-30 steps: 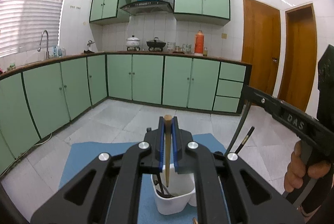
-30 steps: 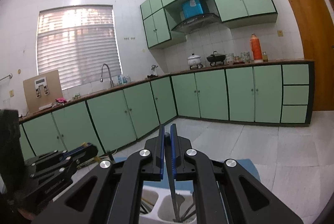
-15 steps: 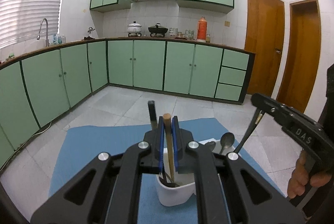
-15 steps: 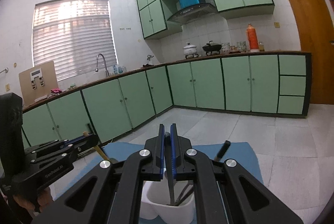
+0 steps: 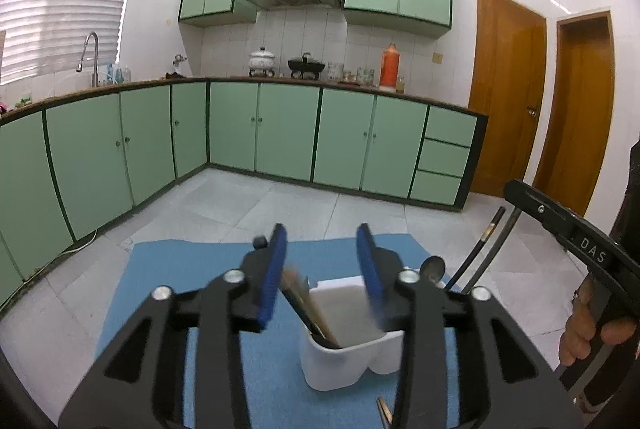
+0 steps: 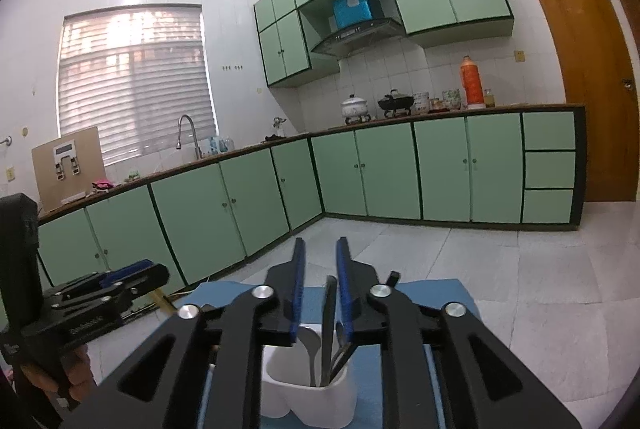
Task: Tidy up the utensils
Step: 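Lower the chopsticks into the holder and open both grippers, then raise both open grippers and move back toward the chopsticks on the cloth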
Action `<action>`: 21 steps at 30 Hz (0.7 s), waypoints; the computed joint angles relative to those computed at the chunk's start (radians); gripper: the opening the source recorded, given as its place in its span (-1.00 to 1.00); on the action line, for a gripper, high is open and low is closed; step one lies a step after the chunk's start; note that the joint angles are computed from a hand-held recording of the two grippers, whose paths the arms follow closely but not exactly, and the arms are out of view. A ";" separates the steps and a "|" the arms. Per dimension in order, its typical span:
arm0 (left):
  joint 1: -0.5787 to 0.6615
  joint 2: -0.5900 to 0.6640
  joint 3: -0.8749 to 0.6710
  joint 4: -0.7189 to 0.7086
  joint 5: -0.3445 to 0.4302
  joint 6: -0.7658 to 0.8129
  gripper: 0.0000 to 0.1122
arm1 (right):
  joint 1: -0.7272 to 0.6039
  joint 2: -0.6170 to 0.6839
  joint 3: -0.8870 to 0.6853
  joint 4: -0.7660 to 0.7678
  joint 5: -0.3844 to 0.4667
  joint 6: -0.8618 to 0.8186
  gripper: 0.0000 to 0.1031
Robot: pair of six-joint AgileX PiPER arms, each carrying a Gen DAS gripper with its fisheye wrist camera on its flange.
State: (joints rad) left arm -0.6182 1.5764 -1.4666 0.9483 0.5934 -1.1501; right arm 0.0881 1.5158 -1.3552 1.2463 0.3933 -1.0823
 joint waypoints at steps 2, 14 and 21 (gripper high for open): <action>-0.014 -0.024 0.032 0.060 -0.001 -0.059 -0.20 | -0.009 -0.024 0.039 0.092 -0.014 -0.089 -0.32; -0.121 -0.134 0.149 0.342 0.088 -0.310 0.20 | -0.076 -0.141 0.167 0.347 0.010 -0.331 -0.03; -0.269 -0.229 0.286 0.450 0.227 -0.440 0.49 | -0.116 -0.279 0.353 0.479 0.055 -0.479 0.21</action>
State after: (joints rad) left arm -0.8868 1.3477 -1.1803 1.3979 0.8209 -1.5896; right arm -0.0283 1.2372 -1.0018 1.7254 0.4482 -1.5610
